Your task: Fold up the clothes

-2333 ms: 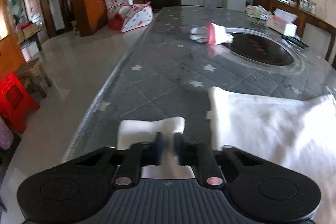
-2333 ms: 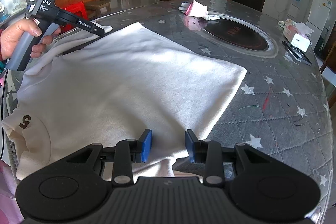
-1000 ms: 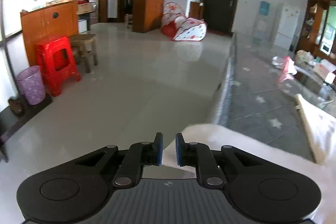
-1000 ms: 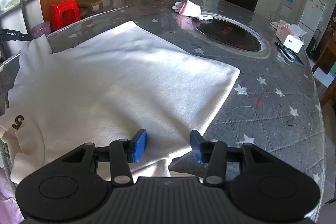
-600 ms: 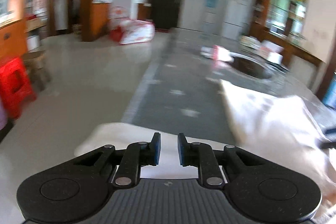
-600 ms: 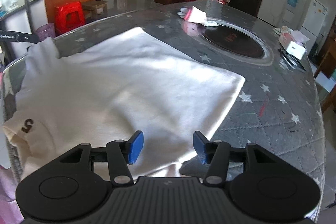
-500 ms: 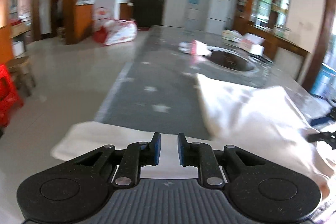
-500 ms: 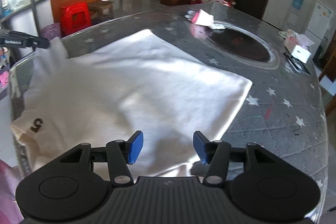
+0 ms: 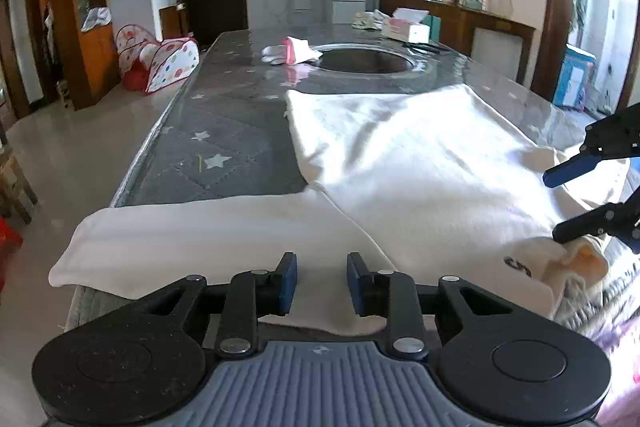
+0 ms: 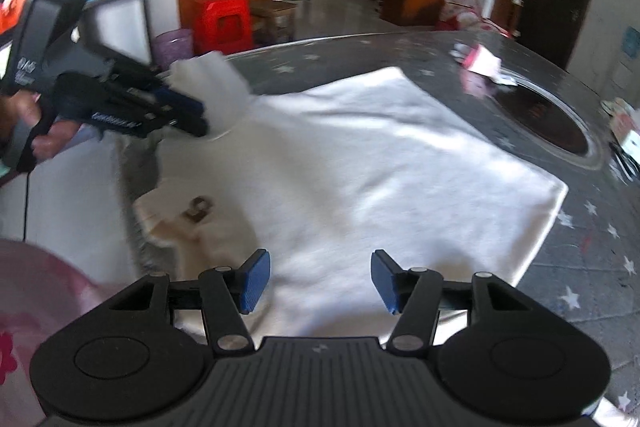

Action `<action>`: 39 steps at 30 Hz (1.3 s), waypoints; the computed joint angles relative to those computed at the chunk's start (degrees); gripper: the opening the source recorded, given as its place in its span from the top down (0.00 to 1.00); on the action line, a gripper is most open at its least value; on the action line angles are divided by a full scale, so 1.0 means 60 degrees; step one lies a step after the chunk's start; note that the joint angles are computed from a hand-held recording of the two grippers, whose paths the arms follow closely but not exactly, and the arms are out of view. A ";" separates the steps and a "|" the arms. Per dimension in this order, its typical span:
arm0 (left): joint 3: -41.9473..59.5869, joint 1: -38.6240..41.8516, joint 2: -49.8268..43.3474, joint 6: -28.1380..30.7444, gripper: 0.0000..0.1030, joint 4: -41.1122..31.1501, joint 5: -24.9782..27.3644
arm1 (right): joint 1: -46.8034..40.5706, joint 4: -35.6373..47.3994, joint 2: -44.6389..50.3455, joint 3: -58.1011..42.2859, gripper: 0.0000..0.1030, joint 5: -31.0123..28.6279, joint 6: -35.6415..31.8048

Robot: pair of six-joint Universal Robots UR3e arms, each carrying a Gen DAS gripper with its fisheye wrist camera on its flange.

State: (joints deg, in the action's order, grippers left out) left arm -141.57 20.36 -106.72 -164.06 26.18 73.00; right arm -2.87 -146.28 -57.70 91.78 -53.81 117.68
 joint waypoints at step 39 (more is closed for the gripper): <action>0.2109 -0.2329 -0.0868 0.0965 0.61 -0.1049 -0.0582 | -0.2145 -0.3487 -0.0514 0.1995 0.45 0.0103 0.2505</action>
State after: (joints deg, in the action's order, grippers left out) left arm -128.92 6.39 -111.92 -158.27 19.88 69.51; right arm -15.73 -167.20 -60.79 103.75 -53.19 132.71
